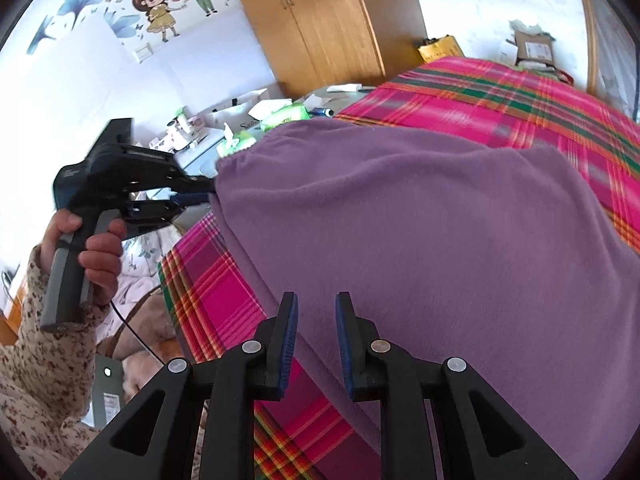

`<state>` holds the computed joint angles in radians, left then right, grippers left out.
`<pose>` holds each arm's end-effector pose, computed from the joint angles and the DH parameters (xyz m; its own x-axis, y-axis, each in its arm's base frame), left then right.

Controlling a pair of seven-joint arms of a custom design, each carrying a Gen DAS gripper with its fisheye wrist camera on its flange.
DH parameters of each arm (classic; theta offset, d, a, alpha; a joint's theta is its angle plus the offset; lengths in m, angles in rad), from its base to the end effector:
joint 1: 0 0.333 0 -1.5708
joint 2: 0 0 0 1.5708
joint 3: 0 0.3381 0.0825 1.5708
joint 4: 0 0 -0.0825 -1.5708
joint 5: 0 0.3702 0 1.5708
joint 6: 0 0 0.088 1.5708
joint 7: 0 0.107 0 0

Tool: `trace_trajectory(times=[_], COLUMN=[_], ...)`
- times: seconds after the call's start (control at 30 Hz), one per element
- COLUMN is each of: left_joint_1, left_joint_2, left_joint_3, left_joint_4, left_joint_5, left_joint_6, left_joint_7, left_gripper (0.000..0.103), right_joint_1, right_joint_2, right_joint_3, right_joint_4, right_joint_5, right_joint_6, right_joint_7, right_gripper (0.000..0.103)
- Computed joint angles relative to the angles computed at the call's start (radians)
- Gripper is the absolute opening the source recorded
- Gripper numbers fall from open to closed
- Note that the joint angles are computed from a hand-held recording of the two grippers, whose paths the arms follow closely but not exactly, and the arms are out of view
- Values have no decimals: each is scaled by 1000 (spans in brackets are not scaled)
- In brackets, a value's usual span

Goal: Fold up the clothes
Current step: 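Pinch and straighten the fleece edge with the left gripper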

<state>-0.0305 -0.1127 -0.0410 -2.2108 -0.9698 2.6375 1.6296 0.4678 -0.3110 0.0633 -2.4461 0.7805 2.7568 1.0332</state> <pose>0.5304 -0.0177 0.5071 0.3308 -0.6353 0.6978 -0.7369 -0.6358 -0.2295 0.4099 0.2093 0.5063 0.4956 -0.8112 -0.3102 -0.7564 -0.2276 -0.6132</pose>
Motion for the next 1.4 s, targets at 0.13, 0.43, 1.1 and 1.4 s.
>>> trace_trajectory(times=[0.13, 0.43, 1.1, 1.4], left_joint_1=[-7, 9, 24, 91], left_joint_2=[-38, 4, 88, 398], left_joint_3=[12, 17, -18, -89], left_joint_4=[-29, -23, 203, 653], left_joint_5=[-42, -50, 347, 603], left_joint_6=[26, -33, -16, -378], left_joint_7=[38, 19, -73, -177], left_gripper=[8, 10, 35, 40], right_joint_1=[6, -5, -49, -42], right_joint_2=[-3, 2, -16, 2], right_joint_3=[-5, 1, -30, -39], right_joint_4=[-6, -14, -48, -28], right_joint_5=[17, 11, -78, -44], right_joint_6=[4, 2, 81, 59], right_joint_7=[0, 38, 184, 145], right_gripper=[20, 20, 20, 20])
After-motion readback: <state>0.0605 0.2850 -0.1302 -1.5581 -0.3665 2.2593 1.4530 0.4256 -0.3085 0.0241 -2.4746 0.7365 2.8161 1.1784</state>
